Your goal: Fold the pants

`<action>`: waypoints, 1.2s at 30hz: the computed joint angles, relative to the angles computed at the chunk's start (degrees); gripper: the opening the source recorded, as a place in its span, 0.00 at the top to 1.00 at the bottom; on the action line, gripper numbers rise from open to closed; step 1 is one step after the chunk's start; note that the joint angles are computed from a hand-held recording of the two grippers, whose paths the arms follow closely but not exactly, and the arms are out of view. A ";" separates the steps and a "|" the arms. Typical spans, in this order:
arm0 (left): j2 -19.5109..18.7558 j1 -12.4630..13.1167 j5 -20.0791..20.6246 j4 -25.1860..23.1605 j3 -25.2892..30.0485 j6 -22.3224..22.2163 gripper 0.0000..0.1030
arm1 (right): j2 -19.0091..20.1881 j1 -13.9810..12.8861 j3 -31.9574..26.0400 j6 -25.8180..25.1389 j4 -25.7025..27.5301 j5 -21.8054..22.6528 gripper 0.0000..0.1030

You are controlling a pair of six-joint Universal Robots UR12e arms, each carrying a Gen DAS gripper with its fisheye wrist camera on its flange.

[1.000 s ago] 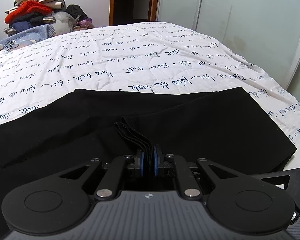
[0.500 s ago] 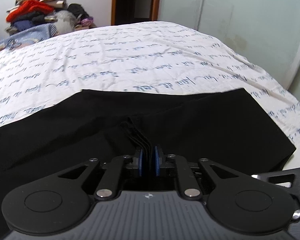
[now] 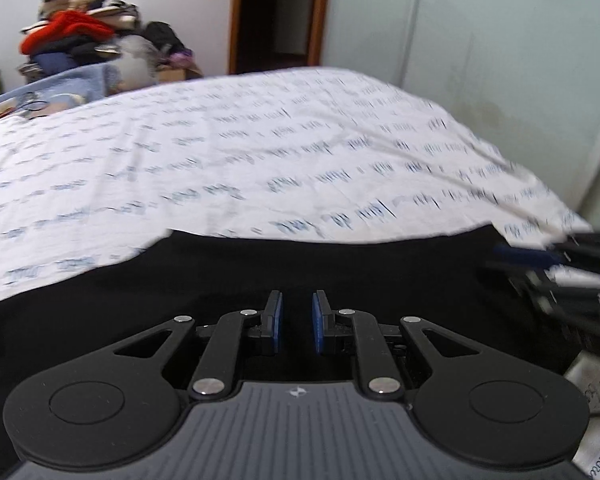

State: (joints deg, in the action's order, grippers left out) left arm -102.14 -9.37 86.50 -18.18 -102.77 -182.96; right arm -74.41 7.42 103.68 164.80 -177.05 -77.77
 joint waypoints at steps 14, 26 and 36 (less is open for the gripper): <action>0.13 -1.57 1.42 1.78 -1.15 3.57 0.85 | 1.70 -2.89 -2.46 3.98 3.70 1.34 0.83; 0.53 -4.08 6.15 6.38 -3.83 6.07 0.19 | -5.90 -2.92 10.49 4.89 -10.95 -11.97 0.44; -0.28 -4.45 7.58 12.71 -6.35 4.29 0.17 | -7.11 -1.16 13.77 -8.71 -13.76 -9.39 0.41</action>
